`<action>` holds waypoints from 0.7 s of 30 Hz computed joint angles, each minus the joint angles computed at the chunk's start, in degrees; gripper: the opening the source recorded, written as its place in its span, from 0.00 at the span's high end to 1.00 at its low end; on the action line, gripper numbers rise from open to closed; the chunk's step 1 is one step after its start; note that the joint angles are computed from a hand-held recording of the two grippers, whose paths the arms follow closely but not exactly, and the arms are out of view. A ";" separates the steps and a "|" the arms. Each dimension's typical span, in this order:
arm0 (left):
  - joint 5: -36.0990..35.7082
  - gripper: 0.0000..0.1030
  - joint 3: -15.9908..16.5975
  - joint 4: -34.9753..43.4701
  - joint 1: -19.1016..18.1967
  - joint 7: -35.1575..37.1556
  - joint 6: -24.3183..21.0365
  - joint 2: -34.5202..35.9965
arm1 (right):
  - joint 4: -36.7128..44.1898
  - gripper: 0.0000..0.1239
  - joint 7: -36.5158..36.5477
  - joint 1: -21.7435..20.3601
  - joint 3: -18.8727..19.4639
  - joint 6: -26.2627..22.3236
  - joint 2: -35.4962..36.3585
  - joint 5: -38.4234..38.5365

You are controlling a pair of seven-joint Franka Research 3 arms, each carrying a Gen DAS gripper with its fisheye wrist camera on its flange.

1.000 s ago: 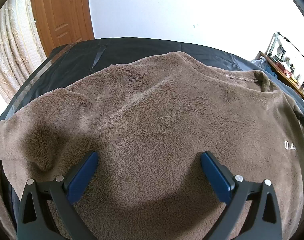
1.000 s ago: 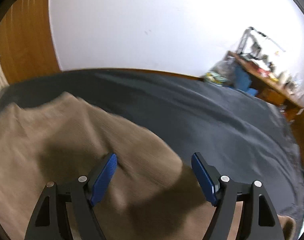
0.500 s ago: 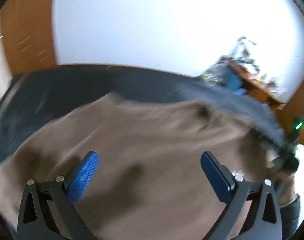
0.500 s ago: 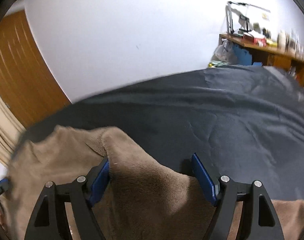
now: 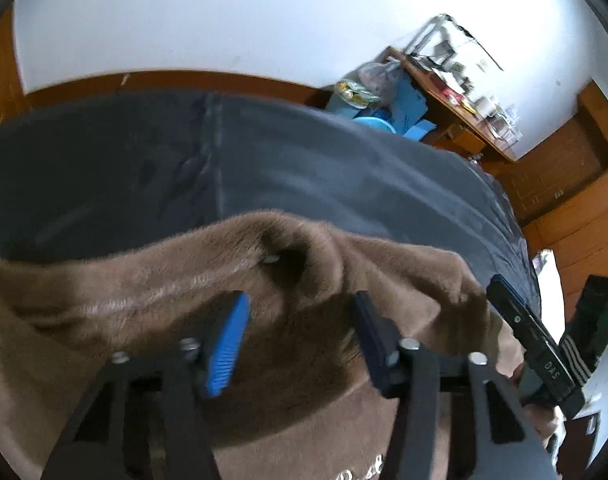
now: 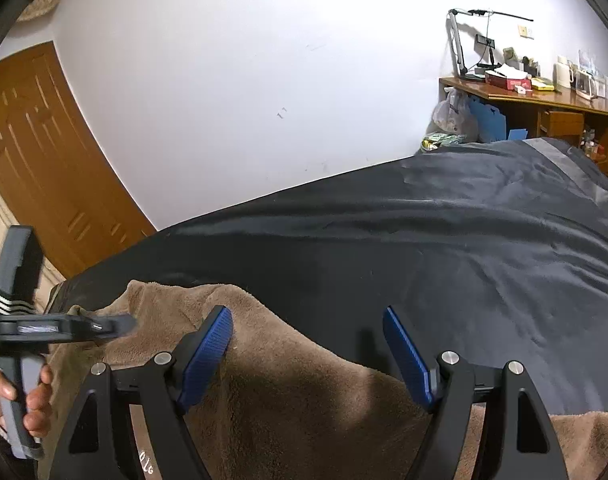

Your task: Fold clothes

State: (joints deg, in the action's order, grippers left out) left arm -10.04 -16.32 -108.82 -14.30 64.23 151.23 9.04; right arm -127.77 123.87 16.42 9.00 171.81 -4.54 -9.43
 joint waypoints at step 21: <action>35.73 0.99 4.22 10.89 -2.82 -15.57 -13.33 2.73 | 6.84 0.36 9.47 1.97 1.30 -14.91 2.48 -19.90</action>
State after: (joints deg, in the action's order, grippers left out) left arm 25.69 -12.10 -97.93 -17.12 48.66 137.90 11.77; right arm -120.93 133.33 18.39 10.29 156.90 -2.06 -29.33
